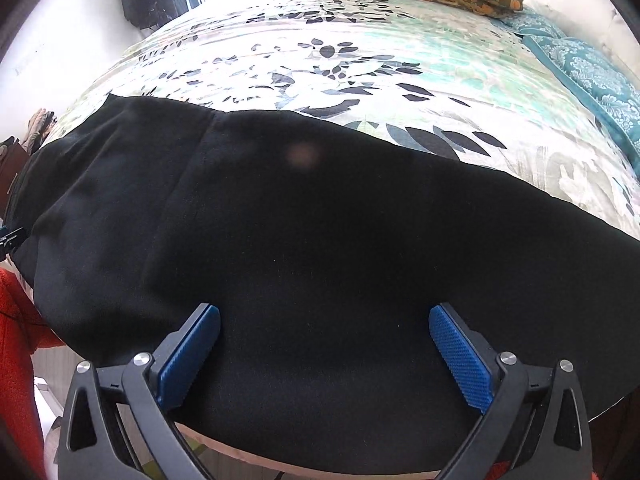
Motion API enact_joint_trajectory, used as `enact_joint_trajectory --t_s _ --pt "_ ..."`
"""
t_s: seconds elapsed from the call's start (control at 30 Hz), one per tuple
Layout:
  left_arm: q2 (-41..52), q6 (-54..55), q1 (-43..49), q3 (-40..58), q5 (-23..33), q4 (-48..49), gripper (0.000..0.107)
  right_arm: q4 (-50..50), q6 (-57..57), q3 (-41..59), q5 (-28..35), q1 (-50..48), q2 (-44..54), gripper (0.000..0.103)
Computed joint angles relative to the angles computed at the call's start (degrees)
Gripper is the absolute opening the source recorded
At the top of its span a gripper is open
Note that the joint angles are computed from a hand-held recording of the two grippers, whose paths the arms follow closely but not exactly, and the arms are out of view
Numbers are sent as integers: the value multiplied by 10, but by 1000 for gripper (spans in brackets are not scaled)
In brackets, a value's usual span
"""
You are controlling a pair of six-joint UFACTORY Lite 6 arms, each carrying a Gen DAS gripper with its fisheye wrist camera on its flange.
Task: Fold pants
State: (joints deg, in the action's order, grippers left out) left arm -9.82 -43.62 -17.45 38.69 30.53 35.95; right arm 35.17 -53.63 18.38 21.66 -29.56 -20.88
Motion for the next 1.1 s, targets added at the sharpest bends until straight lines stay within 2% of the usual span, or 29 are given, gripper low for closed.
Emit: enact_joint_trajectory --t_s 0.13,0.23,0.43,0.5,0.6,0.73,0.9,1.1 --pt "-32 -53 -36 -1 31 26 91 5 -9 -4 1 -4 -6 103" --pt "-77 -94 -66 -11 18 75 91 4 -6 -5 -1 -2 -6 103" --pt "-23 -116 -82 5 -35 109 92 4 -4 -6 -2 -2 -8 103" --pt "-2 -99 -71 -2 -45 98 92 10 -12 -6 -2 -4 -8 103" --pt "17 -77 -80 1 -30 59 92 13 -16 -8 -2 -5 -11 103" --pt "-11 -62 -82 -14 -12 33 95 14 -20 -8 -1 -8 -11 103" --pt "-12 -58 -77 -6 -15 13 95 15 -21 -8 -1 -8 -11 103" --pt "-47 -85 -125 13 -26 15 95 19 -25 -9 -2 -9 -12 103"
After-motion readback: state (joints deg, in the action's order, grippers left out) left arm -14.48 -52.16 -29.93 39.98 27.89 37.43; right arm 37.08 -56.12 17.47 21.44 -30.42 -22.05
